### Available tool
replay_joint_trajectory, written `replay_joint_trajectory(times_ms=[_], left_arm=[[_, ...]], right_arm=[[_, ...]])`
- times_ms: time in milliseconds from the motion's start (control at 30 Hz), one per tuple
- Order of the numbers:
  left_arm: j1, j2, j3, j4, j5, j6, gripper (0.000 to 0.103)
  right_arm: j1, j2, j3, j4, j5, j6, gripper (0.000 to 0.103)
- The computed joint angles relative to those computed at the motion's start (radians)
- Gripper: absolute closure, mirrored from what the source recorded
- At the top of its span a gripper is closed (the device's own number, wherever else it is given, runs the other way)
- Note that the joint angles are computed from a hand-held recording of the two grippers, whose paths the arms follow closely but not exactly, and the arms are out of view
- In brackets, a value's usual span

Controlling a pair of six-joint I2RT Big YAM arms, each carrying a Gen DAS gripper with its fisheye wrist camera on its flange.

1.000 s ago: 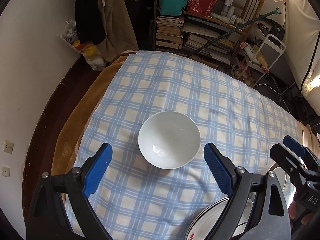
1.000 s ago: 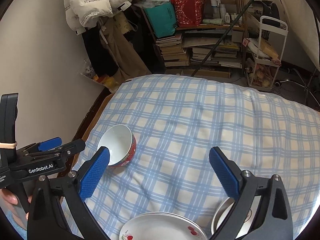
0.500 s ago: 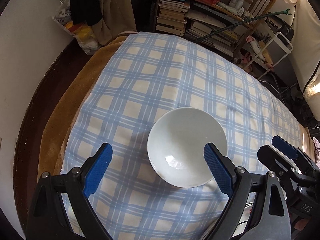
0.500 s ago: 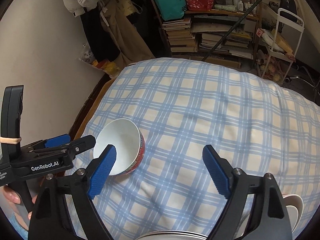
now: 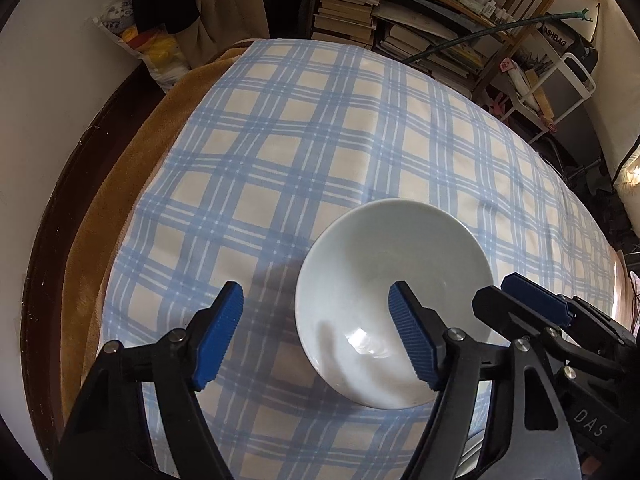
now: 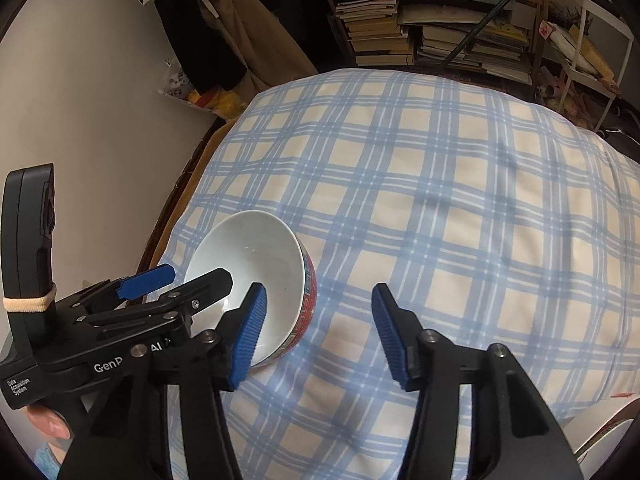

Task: Organize plates and bowls
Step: 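Grasp a plain white bowl rim with the left tool while the right tool grasps a red-patterned bowl, then lift and carry the white bowl with the left tool while the right tool carries the red bowl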

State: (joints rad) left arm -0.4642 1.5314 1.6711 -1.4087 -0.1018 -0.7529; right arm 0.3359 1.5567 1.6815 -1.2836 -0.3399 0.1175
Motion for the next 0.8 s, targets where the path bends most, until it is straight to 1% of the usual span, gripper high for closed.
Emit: replay_joint_trajectory(times_ms=[33, 67, 100, 133, 167, 233, 267, 300, 367, 433, 533, 667, 800], left_arm=[[0.0, 0.003, -0.003, -0.001, -0.001, -0.003, 0.039], [0.0, 0.004, -0.006, -0.002, 0.001, -0.004, 0.044], [0.001, 0.006, -0.008, -0.004, 0.008, -0.008, 0.057], [0.002, 0.007, -0.012, -0.004, 0.019, -0.014, 0.068], [0.003, 0.006, -0.018, 0.001, 0.025, -0.022, 0.071], [0.007, 0.0, -0.031, 0.016, 0.043, -0.041, 0.083], [0.009, -0.004, -0.038, 0.025, 0.057, -0.047, 0.085], [0.01, -0.008, -0.043, 0.037, 0.075, -0.048, 0.088], [0.004, -0.004, -0.033, 0.027, 0.064, -0.051, 0.092], [0.0, -0.001, -0.023, 0.015, 0.059, -0.054, 0.093], [-0.01, 0.004, -0.003, -0.003, 0.043, -0.055, 0.093], [-0.04, 0.024, 0.049, -0.047, 0.001, -0.047, 0.093], [-0.063, 0.035, 0.092, -0.063, 0.0, -0.043, 0.092]], right_arm=[[0.002, 0.004, 0.002, -0.004, 0.0, -0.001, 0.065], [0.003, 0.008, 0.004, -0.01, 0.001, -0.003, 0.068], [0.005, 0.011, 0.005, -0.015, 0.005, -0.003, 0.075], [0.005, 0.014, 0.005, -0.018, 0.0, 0.001, 0.079], [0.005, 0.015, 0.003, -0.018, -0.005, 0.006, 0.08], [0.007, 0.012, -0.004, -0.013, -0.004, 0.009, 0.087], [0.009, 0.011, -0.007, -0.014, 0.0, 0.004, 0.088], [0.014, 0.012, -0.009, -0.017, 0.007, -0.001, 0.089], [0.022, 0.012, -0.014, -0.023, 0.022, -0.012, 0.091], [0.025, 0.002, -0.03, -0.011, 0.037, -0.019, 0.092], [0.019, -0.011, -0.038, -0.013, 0.034, -0.022, 0.093], [0.012, -0.037, -0.048, -0.007, 0.046, -0.018, 0.093], [-0.009, -0.062, -0.044, -0.007, 0.051, -0.015, 0.094]])
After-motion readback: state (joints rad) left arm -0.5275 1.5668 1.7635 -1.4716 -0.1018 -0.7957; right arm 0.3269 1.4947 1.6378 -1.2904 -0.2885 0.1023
